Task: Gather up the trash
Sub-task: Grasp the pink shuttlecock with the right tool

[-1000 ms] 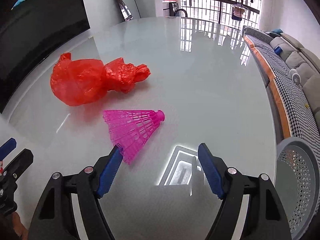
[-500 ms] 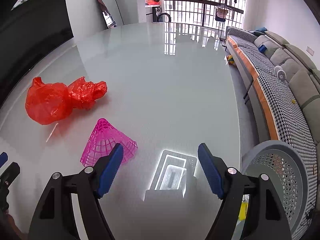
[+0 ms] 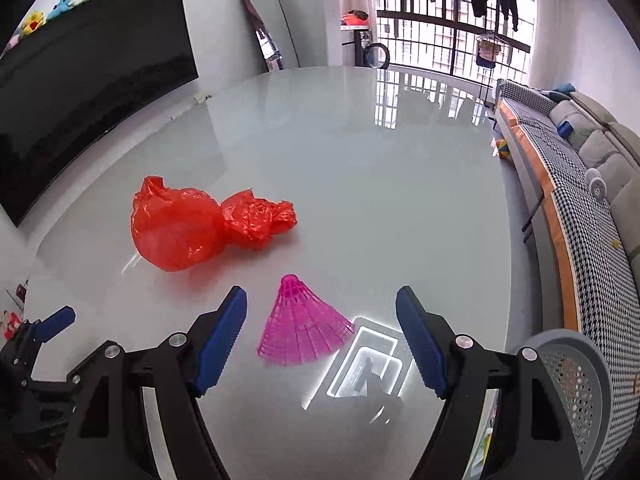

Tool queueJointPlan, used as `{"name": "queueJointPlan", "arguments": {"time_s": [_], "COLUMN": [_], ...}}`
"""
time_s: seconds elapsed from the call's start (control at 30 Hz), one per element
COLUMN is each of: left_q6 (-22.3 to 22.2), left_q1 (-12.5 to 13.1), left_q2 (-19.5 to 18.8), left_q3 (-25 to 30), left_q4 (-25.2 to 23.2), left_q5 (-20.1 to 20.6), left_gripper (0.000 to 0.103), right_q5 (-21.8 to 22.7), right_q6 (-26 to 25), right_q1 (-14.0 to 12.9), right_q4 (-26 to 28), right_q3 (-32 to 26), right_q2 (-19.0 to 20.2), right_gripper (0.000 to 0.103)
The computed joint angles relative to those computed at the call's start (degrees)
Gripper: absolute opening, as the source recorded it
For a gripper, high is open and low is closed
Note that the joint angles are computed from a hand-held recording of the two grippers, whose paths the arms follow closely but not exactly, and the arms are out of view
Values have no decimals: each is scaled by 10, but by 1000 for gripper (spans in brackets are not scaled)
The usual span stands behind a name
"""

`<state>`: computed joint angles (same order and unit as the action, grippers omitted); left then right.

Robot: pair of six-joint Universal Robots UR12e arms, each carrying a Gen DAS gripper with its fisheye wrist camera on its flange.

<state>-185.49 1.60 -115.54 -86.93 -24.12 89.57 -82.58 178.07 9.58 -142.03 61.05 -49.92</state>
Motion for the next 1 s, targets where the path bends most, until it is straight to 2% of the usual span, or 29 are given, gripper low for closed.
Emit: {"name": "queueJointPlan", "arguments": {"time_s": [0.3,0.43,0.53,0.6,0.73,0.87,1.0], "left_q6": [-6,-6,-5,-5,-5,-4,-2], "left_q1": [3,4,4,4,4,2,0], "left_q2": [-1,-2,-4,-3,-4,-5,-6], "left_q3": [2,5,6,5,6,9,14], "left_q4": [-3,-4,-7,-7,-11,-16,-22], "left_q5": [-2,-4,-5,-6,-8,-9,-12], "left_gripper": [96,96,96,96,96,96,96], "right_q5": [-9,-25,-25,-25,-18,-9,24], "right_q6": [-52,-56,-54,-52,-51,-49,-20], "right_q1": [14,17,16,17,16,13,4], "right_q4": [143,178,183,190,184,155,108], "right_q3": [-115,-131,-129,-134,-124,-96,-49], "right_q2": [63,74,74,77,73,59,35], "right_gripper": [74,74,72,58,56,46,42]}}
